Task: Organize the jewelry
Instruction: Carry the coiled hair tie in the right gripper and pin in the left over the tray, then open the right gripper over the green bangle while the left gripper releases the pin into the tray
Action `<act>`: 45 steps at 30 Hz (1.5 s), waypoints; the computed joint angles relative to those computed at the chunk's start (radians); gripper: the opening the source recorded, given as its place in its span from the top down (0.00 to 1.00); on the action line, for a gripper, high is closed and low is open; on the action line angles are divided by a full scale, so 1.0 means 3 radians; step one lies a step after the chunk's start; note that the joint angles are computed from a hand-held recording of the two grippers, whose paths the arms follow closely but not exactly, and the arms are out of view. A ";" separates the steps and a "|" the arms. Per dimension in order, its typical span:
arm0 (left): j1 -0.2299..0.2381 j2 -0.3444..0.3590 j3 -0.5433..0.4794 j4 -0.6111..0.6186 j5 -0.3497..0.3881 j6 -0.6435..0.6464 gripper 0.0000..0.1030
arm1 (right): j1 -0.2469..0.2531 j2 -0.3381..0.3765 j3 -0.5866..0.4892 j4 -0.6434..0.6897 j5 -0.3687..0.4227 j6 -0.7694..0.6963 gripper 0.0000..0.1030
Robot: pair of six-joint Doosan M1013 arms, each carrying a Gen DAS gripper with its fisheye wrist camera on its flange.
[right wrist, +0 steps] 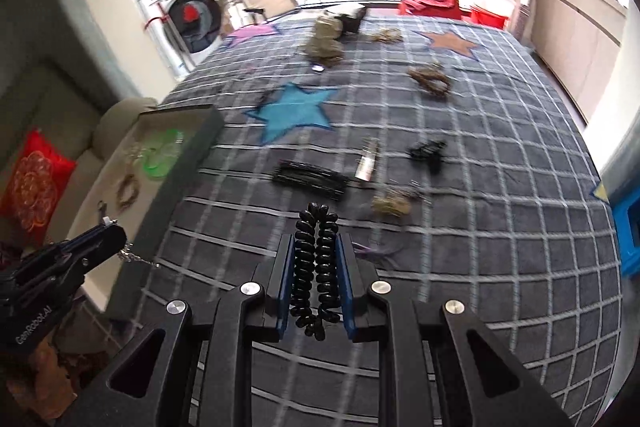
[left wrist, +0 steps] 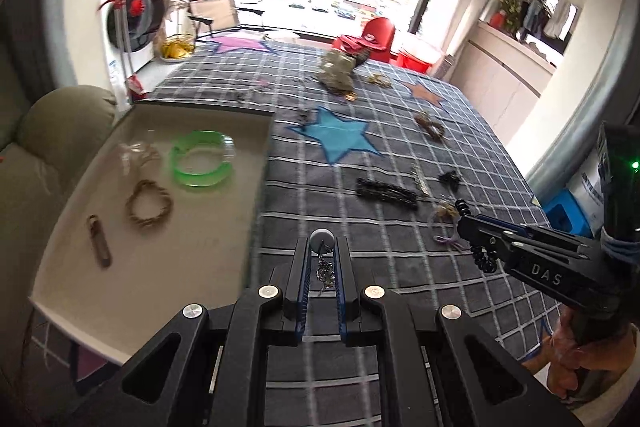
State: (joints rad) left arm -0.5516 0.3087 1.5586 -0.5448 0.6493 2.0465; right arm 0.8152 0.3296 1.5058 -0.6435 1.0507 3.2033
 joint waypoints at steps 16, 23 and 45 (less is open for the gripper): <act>0.0385 0.0138 -0.0056 0.0242 -0.0177 -0.0486 0.87 | -0.0166 0.0535 -0.0869 0.0367 -0.0300 -0.1049 0.78; 0.0461 0.0288 -0.0195 0.0404 -0.0160 -0.0728 0.87 | -0.0279 0.0793 -0.1224 0.0595 -0.0319 -0.1424 0.78; 0.0424 0.0608 -0.0553 0.0846 0.0279 -0.1045 0.87 | -0.0544 0.1319 -0.1826 0.1134 -0.0106 -0.2014 0.78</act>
State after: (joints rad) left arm -0.4243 0.4911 1.3927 -0.2909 0.7331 1.7329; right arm 0.6521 0.7254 0.9580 -0.3033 1.0189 2.5991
